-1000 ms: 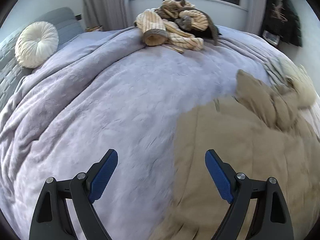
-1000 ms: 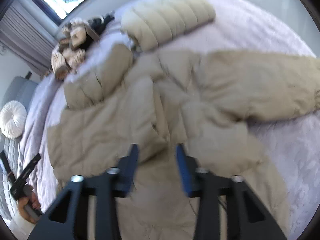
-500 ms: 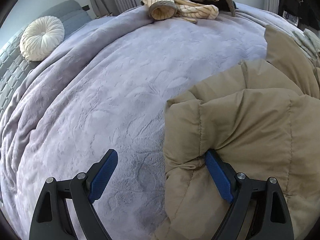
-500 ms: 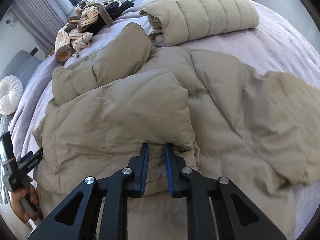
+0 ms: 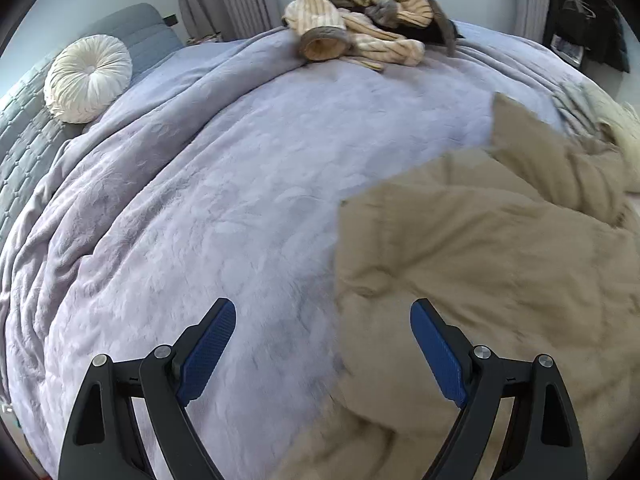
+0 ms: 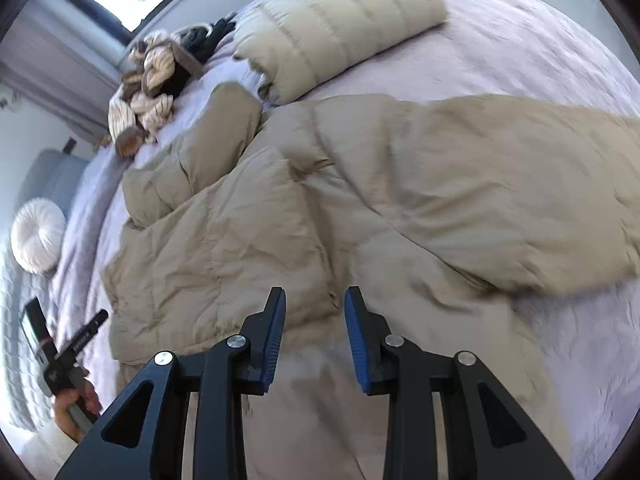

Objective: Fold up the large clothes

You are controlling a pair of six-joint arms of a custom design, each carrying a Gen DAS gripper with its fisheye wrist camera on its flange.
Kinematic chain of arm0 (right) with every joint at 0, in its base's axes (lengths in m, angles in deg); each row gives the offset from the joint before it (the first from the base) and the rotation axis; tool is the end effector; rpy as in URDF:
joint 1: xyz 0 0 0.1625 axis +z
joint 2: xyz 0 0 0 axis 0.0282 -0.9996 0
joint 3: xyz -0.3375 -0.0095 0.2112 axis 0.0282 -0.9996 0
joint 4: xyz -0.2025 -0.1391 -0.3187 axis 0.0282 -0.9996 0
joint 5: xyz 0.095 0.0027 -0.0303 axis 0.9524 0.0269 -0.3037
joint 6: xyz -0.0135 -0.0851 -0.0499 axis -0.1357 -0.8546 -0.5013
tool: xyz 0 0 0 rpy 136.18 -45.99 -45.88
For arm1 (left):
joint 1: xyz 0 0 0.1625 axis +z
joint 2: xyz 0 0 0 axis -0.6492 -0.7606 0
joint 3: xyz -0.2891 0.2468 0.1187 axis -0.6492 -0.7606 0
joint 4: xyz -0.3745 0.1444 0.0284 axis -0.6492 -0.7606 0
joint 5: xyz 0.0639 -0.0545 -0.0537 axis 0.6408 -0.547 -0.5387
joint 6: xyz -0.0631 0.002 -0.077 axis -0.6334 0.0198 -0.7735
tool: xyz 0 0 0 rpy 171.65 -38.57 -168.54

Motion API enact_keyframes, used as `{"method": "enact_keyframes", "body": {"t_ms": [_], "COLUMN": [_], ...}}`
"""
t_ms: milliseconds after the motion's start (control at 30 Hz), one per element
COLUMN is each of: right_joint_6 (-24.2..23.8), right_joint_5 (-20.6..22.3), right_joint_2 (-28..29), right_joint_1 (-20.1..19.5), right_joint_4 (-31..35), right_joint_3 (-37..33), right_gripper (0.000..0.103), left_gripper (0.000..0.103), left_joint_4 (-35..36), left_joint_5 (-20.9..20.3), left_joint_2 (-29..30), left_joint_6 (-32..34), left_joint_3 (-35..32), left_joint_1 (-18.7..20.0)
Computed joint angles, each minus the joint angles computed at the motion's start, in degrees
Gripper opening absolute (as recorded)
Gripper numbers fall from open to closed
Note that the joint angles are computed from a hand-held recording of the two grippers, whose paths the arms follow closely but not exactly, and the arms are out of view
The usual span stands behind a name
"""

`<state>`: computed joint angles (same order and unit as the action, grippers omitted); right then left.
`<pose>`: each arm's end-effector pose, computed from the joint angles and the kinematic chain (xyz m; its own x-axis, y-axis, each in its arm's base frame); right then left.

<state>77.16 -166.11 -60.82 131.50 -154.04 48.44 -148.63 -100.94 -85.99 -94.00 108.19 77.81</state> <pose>0.2889 -0.2154 0.2294 -0.8567 0.4554 0.2422 0.1999 0.7261 -0.6579 -0.1416 -0.3790 0.3452 -0.6087 0.0268 -0.7929 0.4381 0.8446 -0.3078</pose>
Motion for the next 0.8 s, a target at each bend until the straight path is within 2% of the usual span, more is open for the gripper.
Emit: {"method": "enact_keyframes", "body": {"t_ms": [167,267,367,400,500,567,667,800], "right_joint_6": [7.95,12.47,18.18,19.77,26.37,31.59,38.69,47.01], "right_joint_5": [1.02,1.88,2.12,1.93,1.03,0.23,-0.74,-1.54], "right_joint_2": [-6.44,-10.38,-15.11,-16.25,-21.45,-26.01,-30.95,-36.83], "right_joint_1": [3.77,5.70,7.74,8.38,11.03,12.76,14.98,17.60], "right_joint_4": [7.76,11.49,16.82,18.67,27.32,33.71,42.92,54.23], "right_joint_3": [1.57,2.66,3.64,3.73,3.58,3.65,3.06,1.90], "right_gripper": [0.040,0.042,0.052,0.052,0.058,0.071,0.079,0.081], "left_gripper": [0.090,0.090,0.090,0.090,0.090,0.090,0.090,0.090], "left_joint_4": [3.13,3.58,3.33,2.72,0.63,-1.35,-4.30,-7.73], "left_joint_5": [-6.22,-11.99,-17.65,-19.23,-22.97,-25.31,-28.56,-31.07], "left_joint_2": [-2.31,-2.30,-1.00,-0.34,1.93,3.71,7.08,11.02], "left_joint_6": [-2.67,-3.36,-4.36,-4.54,-4.72,-4.65,-4.63,-4.65], "left_joint_3": [1.01,1.77,2.03,2.22,2.97,3.48,3.89,4.34], "left_joint_1": [-5.83,-9.69,-12.67,-13.80,-17.43,-19.72,-22.45,-25.71]}}
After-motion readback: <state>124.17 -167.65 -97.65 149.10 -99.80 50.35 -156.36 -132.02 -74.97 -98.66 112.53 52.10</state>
